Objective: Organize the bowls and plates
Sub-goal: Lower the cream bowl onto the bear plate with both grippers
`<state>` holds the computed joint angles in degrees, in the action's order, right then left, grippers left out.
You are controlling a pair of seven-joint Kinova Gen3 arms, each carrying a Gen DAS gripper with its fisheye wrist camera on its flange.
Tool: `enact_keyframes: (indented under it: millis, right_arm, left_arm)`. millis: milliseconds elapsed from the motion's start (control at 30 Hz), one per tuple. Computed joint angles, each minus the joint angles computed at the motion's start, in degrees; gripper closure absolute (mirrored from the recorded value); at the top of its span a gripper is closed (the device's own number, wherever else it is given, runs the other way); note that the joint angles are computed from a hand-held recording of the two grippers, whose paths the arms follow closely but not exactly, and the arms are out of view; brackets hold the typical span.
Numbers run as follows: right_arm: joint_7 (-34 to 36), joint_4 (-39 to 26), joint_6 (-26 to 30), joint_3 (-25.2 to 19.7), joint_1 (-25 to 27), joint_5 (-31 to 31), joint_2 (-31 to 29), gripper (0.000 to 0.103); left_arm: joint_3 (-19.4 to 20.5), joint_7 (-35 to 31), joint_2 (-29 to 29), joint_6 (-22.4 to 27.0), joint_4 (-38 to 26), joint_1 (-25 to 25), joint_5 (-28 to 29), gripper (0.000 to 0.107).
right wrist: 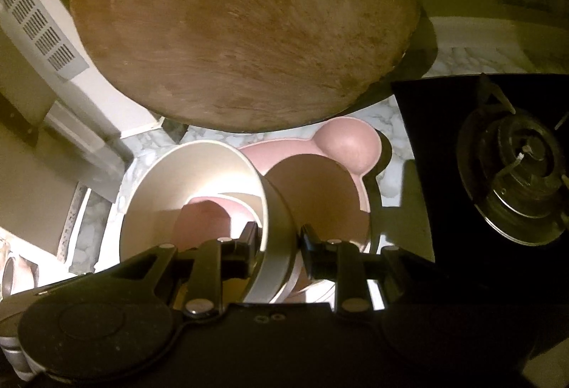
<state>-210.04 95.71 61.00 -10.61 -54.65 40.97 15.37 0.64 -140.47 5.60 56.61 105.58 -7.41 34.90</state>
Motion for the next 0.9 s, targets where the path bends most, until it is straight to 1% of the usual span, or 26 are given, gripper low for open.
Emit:
enact_keyframes:
  millis: [467, 633, 700, 900]
  right_arm:
    - [2.6, 0.0, -3.3, 2.1, 2.9, -2.1, 2.3, 0.081]
    - [4.4, -0.4, -3.7, 2.8, 3.6, -3.7, 3.3, 0.081]
    - [4.2, 0.1, -4.5, 3.1, 3.8, -4.0, 3.3, 0.081]
    - [5.1, 0.1, -4.5, 3.5, 3.9, -4.7, 3.5, 0.081]
  left_arm:
    - [2.3, 1.3, 3.9, -4.5, -1.0, 1.7, -1.3, 0.075]
    - [3.0, 0.0, 4.6, -5.5, -1.0, 1.9, -1.0, 0.075]
    - [3.2, 0.0, 4.8, -5.5, -1.0, 1.9, -1.2, 0.075]
    - [3.5, -0.1, 4.8, -6.6, -0.5, 2.4, -1.4, 0.075]
